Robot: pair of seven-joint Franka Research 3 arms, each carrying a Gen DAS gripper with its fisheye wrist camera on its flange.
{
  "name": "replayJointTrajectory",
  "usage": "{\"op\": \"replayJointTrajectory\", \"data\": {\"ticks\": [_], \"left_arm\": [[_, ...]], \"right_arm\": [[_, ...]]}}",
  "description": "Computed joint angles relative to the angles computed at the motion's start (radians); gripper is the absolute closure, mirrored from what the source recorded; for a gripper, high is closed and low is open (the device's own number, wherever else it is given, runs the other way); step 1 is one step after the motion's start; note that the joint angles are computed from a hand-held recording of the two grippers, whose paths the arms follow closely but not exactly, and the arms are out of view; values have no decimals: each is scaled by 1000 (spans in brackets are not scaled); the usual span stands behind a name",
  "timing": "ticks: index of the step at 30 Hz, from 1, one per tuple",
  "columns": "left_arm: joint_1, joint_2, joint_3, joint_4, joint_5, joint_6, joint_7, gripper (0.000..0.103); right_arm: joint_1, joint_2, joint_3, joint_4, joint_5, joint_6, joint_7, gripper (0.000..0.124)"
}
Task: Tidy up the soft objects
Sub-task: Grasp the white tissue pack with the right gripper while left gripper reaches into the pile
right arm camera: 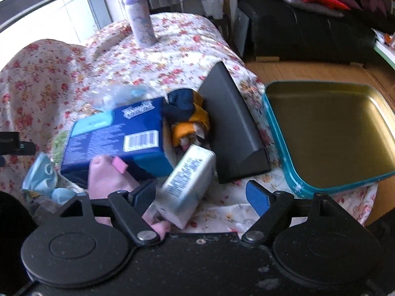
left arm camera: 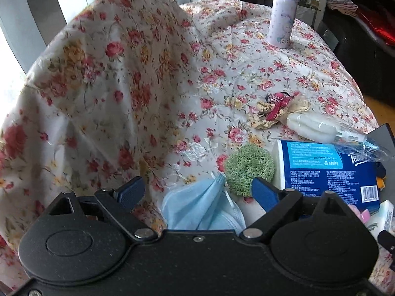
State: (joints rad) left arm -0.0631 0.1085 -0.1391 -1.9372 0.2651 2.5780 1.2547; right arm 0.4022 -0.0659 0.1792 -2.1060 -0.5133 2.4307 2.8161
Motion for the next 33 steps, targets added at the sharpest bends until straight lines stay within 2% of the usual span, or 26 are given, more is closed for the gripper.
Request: {"op": "replayJointTrajectory", "data": {"ticks": [3,10,15,19,26,29,32,33], "left_arm": [[3,0,-1,-4,-19,8,2,13],[-4,8,-1,2,7,10,-8,13],[-4,16,-1,10,4,6,-10,13],[-3,18,-1,12,3,4,-11,13],[-4,18,-1,12,8,0,-14,13],[-5,17,-1,11,12,-2,-17,13],[-4,14,-2,7,10,1,-8,13],[-5,13,-1,7,14,-1,-8,13]], "right_arm": [[-3,-16,-5,-34,41,-1,7,44],[-25,-91,7,-120,117,-87,20,44],[-53,-131,38,-154,38,-33,43,44],[-59,-82,54,-117,-43,22,16,44],[7,33,29,-25,-111,1,-119,45],[35,55,18,-9,-176,-35,-127,54],[42,56,-5,-22,-118,-6,-166,72],[39,53,-13,-34,-78,17,-183,73]]}}
